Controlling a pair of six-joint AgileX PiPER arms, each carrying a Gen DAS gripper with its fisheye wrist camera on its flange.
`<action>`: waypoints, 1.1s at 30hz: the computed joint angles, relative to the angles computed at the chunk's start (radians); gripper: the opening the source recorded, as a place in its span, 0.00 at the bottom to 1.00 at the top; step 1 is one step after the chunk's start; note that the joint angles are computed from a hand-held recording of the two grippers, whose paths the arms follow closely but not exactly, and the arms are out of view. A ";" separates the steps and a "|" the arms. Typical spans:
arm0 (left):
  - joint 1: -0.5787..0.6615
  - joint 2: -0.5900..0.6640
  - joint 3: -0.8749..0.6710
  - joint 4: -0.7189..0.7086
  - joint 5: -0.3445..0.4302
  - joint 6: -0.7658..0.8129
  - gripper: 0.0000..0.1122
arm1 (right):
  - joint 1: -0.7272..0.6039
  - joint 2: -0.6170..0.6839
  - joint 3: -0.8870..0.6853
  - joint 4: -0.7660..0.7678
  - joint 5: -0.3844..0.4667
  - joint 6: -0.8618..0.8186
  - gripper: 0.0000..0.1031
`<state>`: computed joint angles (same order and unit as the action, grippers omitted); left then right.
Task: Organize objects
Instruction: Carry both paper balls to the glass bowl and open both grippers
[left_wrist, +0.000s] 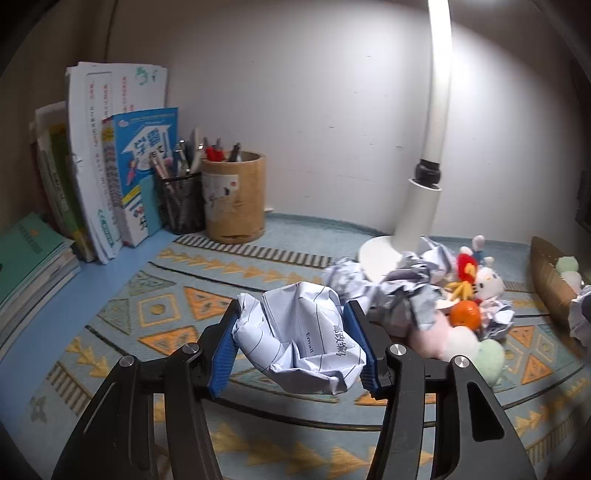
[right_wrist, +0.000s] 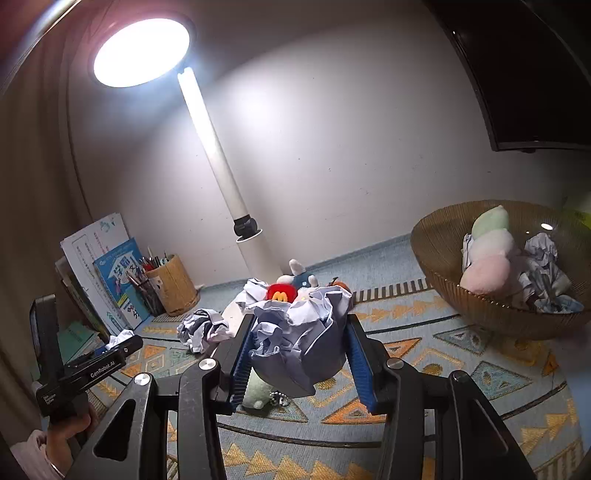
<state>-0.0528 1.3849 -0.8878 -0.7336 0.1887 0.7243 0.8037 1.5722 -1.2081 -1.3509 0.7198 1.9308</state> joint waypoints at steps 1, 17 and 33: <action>-0.045 -0.004 -0.024 0.075 0.018 -0.100 0.46 | -0.009 -0.020 -0.002 0.019 0.005 -0.044 0.44; -0.670 0.455 -0.846 0.571 0.262 -0.732 0.47 | -0.392 -0.303 -0.090 0.394 0.107 -0.759 0.46; -0.666 0.625 -1.024 0.505 0.384 -0.719 0.91 | -0.621 -0.359 -0.019 0.637 -0.071 -0.870 1.00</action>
